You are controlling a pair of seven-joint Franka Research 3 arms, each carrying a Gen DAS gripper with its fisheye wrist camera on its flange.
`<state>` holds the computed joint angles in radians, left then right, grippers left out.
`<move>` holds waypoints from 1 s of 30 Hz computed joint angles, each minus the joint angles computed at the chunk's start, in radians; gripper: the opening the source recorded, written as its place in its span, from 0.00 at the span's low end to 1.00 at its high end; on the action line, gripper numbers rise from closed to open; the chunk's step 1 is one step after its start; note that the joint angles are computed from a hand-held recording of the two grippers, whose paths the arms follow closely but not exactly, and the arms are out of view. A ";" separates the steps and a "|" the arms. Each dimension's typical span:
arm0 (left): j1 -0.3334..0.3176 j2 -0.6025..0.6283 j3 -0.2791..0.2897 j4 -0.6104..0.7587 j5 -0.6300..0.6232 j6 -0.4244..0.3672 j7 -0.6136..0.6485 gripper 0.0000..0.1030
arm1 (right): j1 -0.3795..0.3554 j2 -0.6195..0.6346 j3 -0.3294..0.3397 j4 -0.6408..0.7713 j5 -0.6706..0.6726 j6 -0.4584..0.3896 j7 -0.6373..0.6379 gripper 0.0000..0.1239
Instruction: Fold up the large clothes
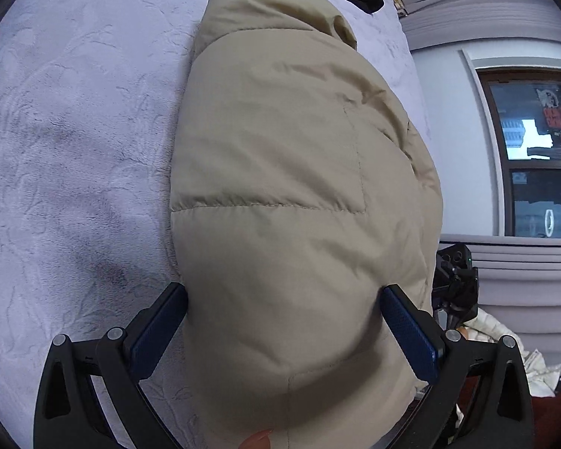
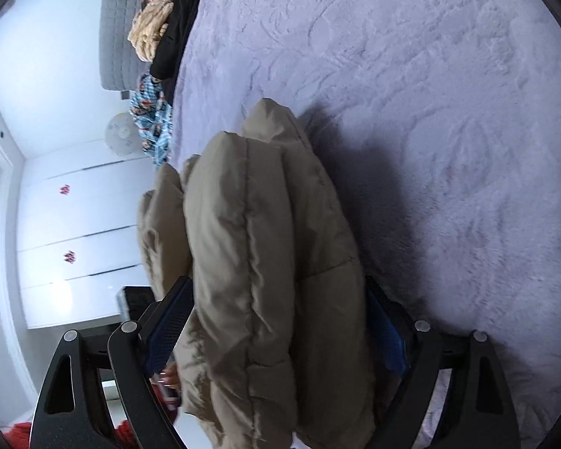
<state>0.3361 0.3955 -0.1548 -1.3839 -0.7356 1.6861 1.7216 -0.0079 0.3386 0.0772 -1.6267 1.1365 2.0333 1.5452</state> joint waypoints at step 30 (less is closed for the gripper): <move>-0.114 -0.053 -0.017 -0.026 0.174 0.157 -0.002 0.73 | 0.064 0.298 0.060 0.531 -0.379 -0.324 0.191 0.56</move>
<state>0.2217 0.3422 -0.1723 -1.4101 -0.5616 1.8431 1.7196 0.0564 0.6362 0.1373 -1.0956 0.7570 1.7098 1.7363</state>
